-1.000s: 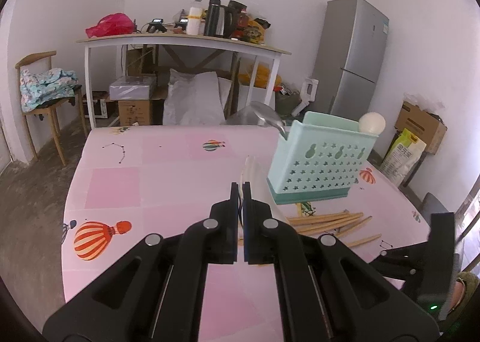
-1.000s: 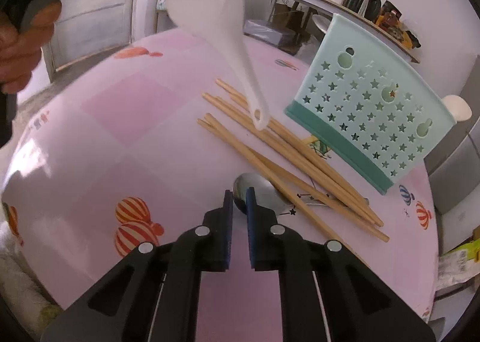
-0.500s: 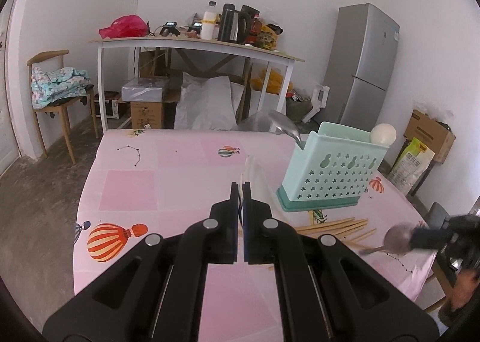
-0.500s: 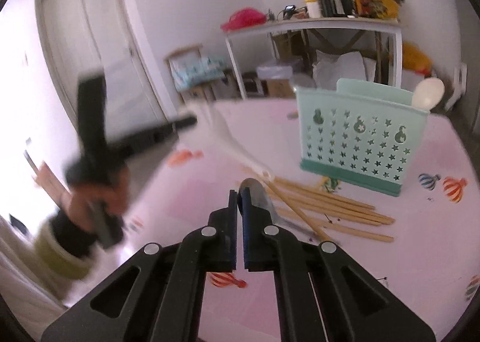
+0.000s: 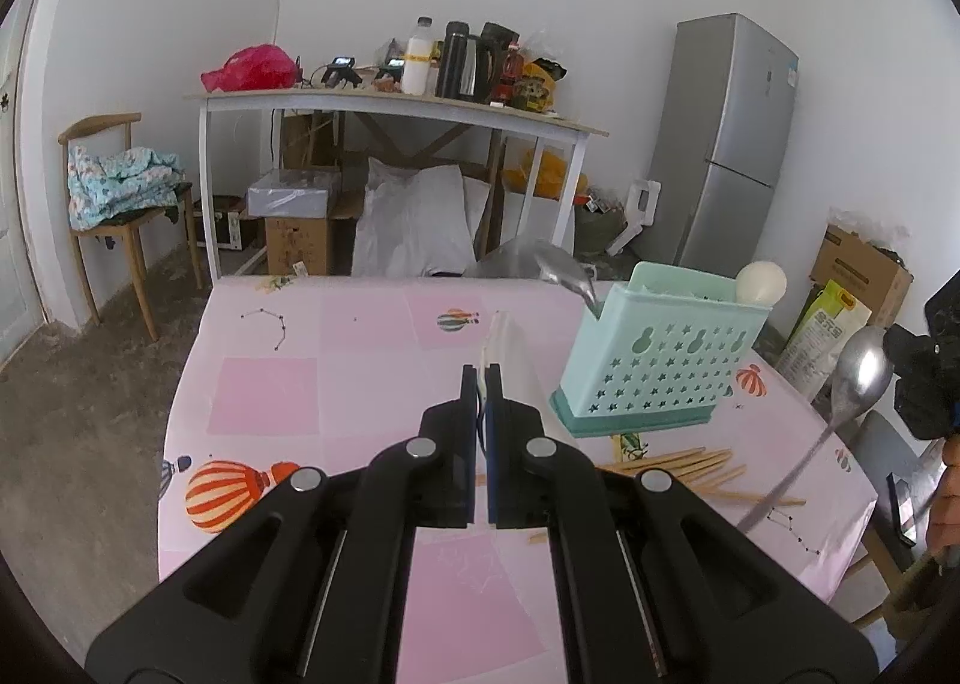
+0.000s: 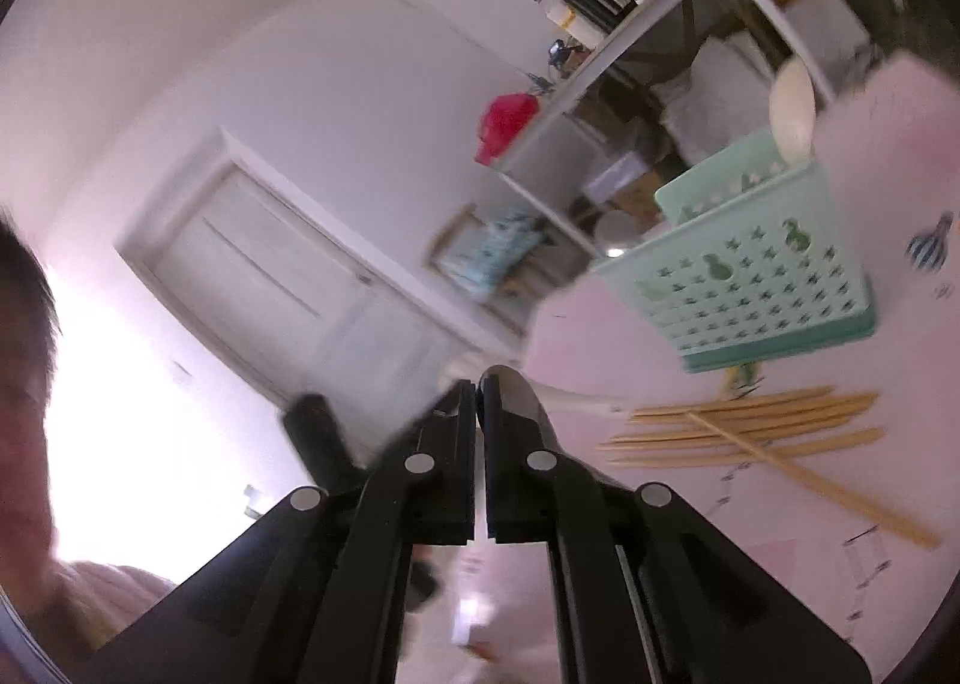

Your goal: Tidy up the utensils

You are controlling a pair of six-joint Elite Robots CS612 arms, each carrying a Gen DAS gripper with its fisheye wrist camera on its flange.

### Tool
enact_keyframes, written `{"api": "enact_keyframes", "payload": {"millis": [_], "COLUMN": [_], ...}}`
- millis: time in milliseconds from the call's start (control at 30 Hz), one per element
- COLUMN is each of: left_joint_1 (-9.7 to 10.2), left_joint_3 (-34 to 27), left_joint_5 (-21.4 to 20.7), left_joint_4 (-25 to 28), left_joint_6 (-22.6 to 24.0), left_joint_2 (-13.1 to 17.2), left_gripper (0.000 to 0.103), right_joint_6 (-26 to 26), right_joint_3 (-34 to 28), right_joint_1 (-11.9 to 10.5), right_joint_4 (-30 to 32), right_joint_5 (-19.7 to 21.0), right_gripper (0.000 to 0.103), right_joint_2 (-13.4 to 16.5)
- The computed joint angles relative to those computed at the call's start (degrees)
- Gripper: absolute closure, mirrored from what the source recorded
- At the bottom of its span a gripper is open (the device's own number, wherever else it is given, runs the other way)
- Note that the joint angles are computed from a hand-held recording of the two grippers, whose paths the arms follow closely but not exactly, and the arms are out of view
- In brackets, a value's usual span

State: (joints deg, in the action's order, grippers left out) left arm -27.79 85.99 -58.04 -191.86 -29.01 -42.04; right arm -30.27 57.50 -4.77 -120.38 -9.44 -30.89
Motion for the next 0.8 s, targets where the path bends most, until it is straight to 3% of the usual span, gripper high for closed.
{"api": "enact_keyframes", "payload": {"millis": [100, 200, 300, 433, 567, 700, 800], "left_joint_1": [-0.13, -0.32, -0.53, -0.01, 0.05, -0.39, -0.73], "left_joint_3": [-0.5, -1.0, -1.2, -2.5, -5.8, -10.7, -14.6], "left_joint_5": [0.5, 0.9, 1.4, -2.3, -2.8, -0.2, 2.5], "left_joint_4": [0.1, 0.2, -1.2, -4.9, -6.3, -4.8, 1.0], "left_joint_6": [0.6, 1.4, 3.0, 4.4, 7.8, 14.0, 17.6], "left_joint_2": [0.0, -0.1, -0.4, -0.9, -0.5, 0.9, 2.2], "left_gripper": [0.102, 0.102, 0.102, 0.102, 0.102, 0.102, 0.102], "right_joint_6": [0.2, 4.6, 12.6, 17.5, 28.6, 39.4, 44.6], "right_joint_3": [-1.4, -1.6, -1.0, -0.8, -1.9, -4.0, -5.2], "right_joint_1": [-0.1, -0.2, -0.4, -1.1, -2.0, -2.6, -3.0], "right_joint_4": [3.6, -0.6, -11.8, -19.4, -34.1, -46.4, -52.6], "right_joint_5": [2.0, 2.1, 1.0, 1.6, 2.8, 3.2, 3.3], "right_gripper": [0.101, 0.101, 0.1, 0.101, 0.101, 0.101, 0.101], "right_joint_2": [1.3, 2.2, 2.8, 3.0, 4.4, 6.1, 7.1]}}
